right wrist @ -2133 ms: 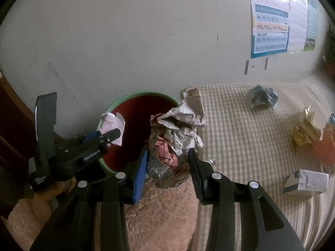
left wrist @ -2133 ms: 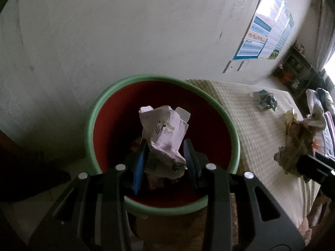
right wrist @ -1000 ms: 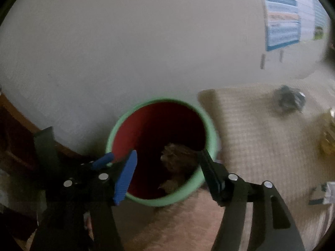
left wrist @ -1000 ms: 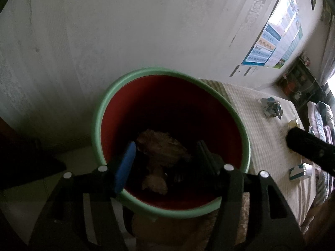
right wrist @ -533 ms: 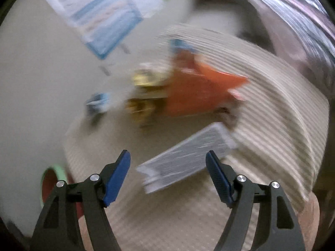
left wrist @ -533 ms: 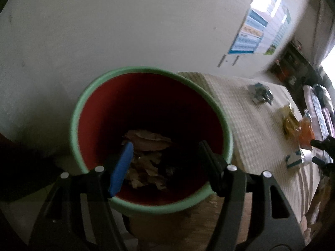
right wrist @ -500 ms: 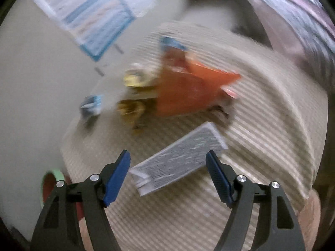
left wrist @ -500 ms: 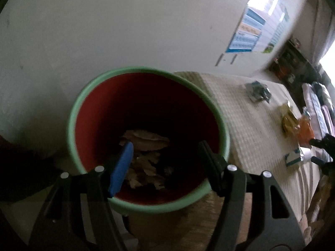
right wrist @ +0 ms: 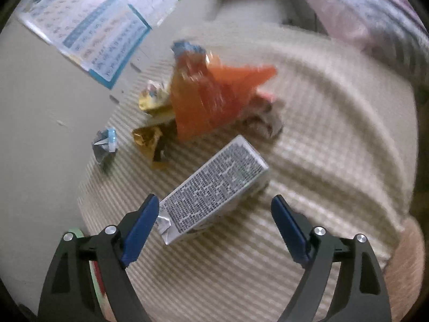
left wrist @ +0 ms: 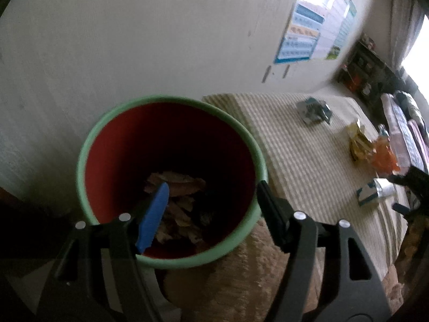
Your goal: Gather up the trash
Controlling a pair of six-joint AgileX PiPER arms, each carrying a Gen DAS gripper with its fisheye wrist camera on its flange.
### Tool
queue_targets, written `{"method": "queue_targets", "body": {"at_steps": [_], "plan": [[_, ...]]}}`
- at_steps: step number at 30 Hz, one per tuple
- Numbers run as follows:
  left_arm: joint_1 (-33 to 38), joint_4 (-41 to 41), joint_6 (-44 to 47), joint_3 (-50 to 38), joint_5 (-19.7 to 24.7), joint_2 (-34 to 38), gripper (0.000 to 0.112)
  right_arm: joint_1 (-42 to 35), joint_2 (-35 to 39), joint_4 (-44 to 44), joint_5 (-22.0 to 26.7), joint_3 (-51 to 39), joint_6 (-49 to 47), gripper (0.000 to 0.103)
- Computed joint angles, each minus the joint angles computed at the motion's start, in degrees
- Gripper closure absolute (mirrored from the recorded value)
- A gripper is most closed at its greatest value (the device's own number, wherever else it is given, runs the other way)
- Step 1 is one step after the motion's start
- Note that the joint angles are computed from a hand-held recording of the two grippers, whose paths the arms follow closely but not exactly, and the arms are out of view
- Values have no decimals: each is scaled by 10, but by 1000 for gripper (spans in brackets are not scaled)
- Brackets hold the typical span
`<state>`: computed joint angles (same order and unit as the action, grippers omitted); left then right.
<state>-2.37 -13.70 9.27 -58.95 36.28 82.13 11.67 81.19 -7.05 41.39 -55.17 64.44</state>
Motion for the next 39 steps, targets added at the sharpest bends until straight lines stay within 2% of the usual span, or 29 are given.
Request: {"method": "queue_targets", "body": {"at_steps": [6, 8, 10, 12, 14, 16, 20, 22, 25, 29, 32, 39], "plan": [[-36, 37, -22, 3, 6, -20, 47, -20, 95, 14, 33, -72, -61, 20], [-46, 50, -34, 3, 9, -22, 47, -33, 103, 53, 6, -62, -116, 20], [-59, 67, -47, 1, 13, -27, 47, -46, 81, 95, -40, -24, -176, 22], [-73, 80, -62, -6, 14, -22, 47, -56, 56, 128, -60, 3, -231, 31], [-93, 85, -77, -23, 19, -8, 47, -72, 28, 196, -80, 31, -316, 50], [-119, 94, -98, -44, 12, 10, 39, -91, -5, 277, -89, 65, -416, 60], [-188, 170, -172, -84, -28, 48, 31, -126, -76, 391, -70, 123, -551, 62], [-223, 216, -206, -124, -35, 83, 25, -124, -117, 383, -58, 144, -554, 62], [-263, 270, -216, -199, -41, 155, 23, -107, -177, 358, -51, 177, -535, 62], [-295, 315, -220, -369, 21, 292, 23, -95, -200, 352, -64, 200, -534, 62], [-306, 345, -223, -488, 70, 380, 23, -103, -198, 383, -77, 216, -565, 62], [-324, 332, -154, -732, 203, 538, 19, -141, -203, 463, -73, 246, -655, 60]]}}
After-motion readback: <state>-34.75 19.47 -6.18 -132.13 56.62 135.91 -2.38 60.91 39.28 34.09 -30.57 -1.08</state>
